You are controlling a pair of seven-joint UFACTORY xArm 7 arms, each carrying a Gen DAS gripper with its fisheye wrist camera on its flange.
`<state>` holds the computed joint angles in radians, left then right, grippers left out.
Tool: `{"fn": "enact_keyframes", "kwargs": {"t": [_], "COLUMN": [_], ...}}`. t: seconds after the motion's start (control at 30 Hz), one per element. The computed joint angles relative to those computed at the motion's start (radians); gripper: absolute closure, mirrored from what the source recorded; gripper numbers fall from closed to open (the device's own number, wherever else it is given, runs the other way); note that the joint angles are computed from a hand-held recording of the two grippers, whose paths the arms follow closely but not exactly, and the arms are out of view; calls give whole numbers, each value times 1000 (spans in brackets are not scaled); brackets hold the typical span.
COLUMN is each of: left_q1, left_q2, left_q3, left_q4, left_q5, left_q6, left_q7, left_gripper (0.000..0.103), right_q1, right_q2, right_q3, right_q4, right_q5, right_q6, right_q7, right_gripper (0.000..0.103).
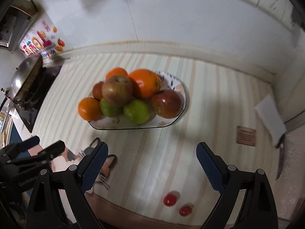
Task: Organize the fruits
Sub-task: 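Lift both tools from the plate and move toward the cherry tomatoes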
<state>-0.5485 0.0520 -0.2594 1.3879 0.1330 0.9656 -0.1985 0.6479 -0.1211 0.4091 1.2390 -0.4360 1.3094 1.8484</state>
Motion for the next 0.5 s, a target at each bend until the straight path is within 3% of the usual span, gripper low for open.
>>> {"fn": "enact_keyframes", "kwargs": {"t": [0.27, 0.5], "left_q1": [15, 28], "left_q2": [-115, -190], "left_q3": [-8, -16], "left_q4": [11, -24], "left_q5": [-90, -128], "left_q6": [10, 14], "left_q7": [62, 90], "left_gripper": [18, 18], "right_q1": [75, 204], "right_q2": [52, 143], "right_q3": [72, 66], "right_q4": [258, 454], "right_q5": [-119, -212], "right_q6": [294, 471], "right_q7": [53, 79], "right_gripper": [7, 7]}}
